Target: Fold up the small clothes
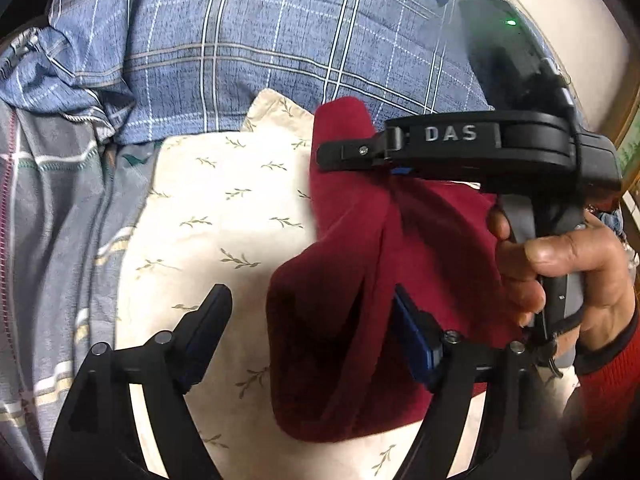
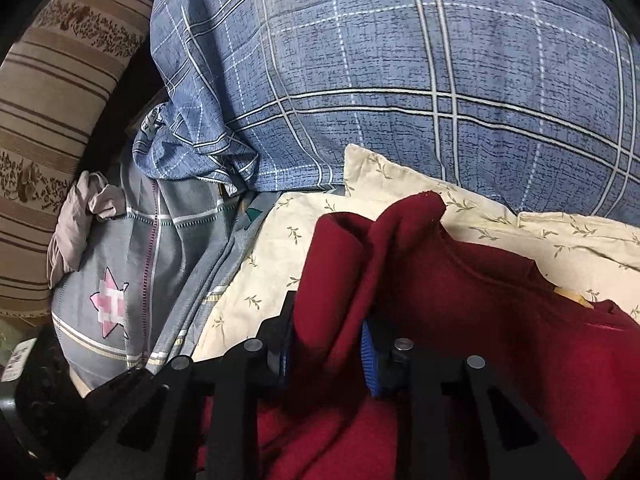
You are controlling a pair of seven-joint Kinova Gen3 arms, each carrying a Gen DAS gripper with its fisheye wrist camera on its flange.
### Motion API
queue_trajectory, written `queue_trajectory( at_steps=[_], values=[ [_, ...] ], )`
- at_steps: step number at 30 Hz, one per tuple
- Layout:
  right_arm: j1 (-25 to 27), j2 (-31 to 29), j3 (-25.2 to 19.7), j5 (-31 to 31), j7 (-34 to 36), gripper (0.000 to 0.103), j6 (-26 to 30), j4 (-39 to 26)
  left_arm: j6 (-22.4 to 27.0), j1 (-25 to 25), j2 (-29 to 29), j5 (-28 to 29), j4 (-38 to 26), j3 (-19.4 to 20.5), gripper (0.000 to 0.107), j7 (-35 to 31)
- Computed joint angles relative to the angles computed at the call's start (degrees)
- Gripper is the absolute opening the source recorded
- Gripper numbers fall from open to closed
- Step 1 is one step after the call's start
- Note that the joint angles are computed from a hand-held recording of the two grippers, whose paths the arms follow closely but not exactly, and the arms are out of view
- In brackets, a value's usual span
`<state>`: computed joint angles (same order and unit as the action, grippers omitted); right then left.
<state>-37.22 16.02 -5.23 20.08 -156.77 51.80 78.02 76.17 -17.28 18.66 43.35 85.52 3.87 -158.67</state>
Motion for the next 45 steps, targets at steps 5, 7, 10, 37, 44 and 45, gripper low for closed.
queue_trajectory(
  at_steps=[5,7,10,37,44,45],
  values=[
    [0.49,-0.67,-0.09,-0.42,-0.46,0.027,-1.17,1.18,-0.98,0.14,-0.59,1.14,1.37,0.29,0.078,-1.34],
    [0.48,-0.57,-0.14,-0.40,-0.49,0.027,-1.14,1.15,-1.38,0.24,-0.89,1.13,1.65,0.11,0.078,-1.79],
    [0.43,-0.61,-0.12,-0.40,-0.97,0.027,-1.33,1.28,-1.90,0.54,-0.86,0.65,1.59,-0.19,0.074,-1.37],
    [-3.03,-7.80,-2.64,8.81,-5.18,0.021,9.57,1.55,5.70,-0.35,-6.62,5.95,3.67,-1.13,0.025,-2.04],
    [-1.31,-17.47,-8.09,14.05,-10.91,0.018,16.82,7.93,7.30,5.87,-15.70,8.08,11.44,-2.00,0.024,-5.30],
    [-0.62,-18.82,-8.85,14.09,-11.46,0.018,17.83,8.91,6.27,7.57,-17.26,7.99,13.01,-1.79,0.024,-5.89]
  ],
)
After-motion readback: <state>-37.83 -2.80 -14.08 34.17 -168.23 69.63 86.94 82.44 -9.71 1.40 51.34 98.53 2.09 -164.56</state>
